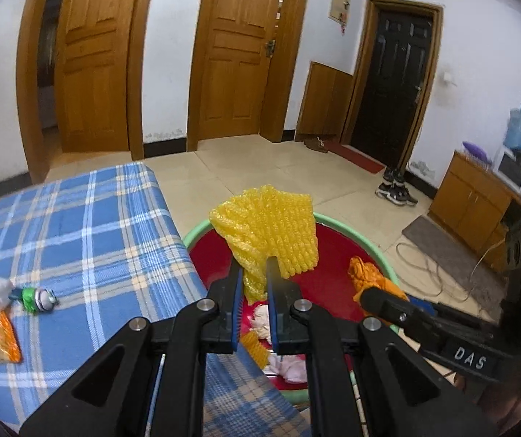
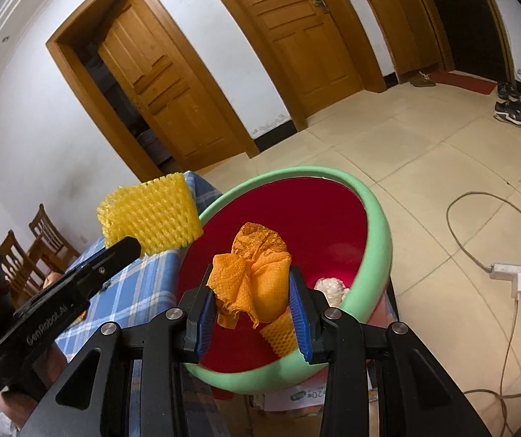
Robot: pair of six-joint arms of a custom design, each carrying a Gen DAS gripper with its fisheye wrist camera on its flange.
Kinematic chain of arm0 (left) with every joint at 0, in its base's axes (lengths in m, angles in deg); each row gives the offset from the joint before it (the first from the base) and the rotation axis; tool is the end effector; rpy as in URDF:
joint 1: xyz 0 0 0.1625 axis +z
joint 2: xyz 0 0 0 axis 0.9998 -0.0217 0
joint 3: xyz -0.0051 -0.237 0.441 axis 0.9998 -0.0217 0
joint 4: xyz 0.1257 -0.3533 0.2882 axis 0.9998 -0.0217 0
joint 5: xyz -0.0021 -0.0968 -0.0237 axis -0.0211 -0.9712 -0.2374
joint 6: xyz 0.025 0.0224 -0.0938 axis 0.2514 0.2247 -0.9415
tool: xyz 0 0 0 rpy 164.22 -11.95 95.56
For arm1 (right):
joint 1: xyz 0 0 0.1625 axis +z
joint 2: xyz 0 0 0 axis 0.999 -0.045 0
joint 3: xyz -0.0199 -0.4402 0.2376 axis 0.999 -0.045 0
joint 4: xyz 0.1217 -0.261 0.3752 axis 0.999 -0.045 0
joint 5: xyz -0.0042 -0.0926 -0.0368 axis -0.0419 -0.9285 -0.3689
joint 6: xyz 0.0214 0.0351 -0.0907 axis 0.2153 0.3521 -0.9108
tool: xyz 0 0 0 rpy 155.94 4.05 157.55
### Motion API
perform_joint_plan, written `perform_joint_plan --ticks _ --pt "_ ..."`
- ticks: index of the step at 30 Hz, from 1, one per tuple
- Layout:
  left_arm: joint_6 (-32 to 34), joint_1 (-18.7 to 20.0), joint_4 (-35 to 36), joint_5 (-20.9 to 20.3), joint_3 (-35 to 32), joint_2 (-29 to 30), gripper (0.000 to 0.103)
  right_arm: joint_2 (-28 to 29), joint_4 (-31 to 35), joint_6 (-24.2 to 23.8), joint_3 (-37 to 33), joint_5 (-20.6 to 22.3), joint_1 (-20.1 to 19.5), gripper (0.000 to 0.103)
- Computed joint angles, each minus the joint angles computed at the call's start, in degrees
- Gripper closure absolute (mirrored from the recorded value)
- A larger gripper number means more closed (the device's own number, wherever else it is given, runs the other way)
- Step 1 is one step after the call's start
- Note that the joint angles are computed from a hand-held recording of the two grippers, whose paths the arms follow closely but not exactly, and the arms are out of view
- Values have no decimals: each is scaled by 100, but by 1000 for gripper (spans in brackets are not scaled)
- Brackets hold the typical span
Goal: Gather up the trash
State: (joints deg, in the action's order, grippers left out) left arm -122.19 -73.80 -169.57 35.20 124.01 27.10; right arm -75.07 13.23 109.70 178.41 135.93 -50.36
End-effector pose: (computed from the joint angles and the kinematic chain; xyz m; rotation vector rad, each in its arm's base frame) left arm -0.2832 -0.2921 -0.0310 0.7393 2.4329 -1.0399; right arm -0.0244 -0.2526 0.1856 0.3057 -2.6232 1.2139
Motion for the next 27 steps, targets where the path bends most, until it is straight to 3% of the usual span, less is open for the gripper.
perform_joint_plan --ticks 3,7,9,17,27 --pt "-61 63 146 -86 -23 -58 93 -3 -10 -81 39 -46 -82 65" --pt "-74 47 226 -157 -7 -88 89 55 -132 80 4 101 130 65" --pt "-89 36 315 -193 -7 -114 81 117 -258 207 -20 275 342 65" --pt "-223 -170 164 23 108 -43 27 376 -626 397 -89 723 777 65" --pt "-303 -140 259 18 123 -98 26 442 -923 517 -89 986 1011 60"
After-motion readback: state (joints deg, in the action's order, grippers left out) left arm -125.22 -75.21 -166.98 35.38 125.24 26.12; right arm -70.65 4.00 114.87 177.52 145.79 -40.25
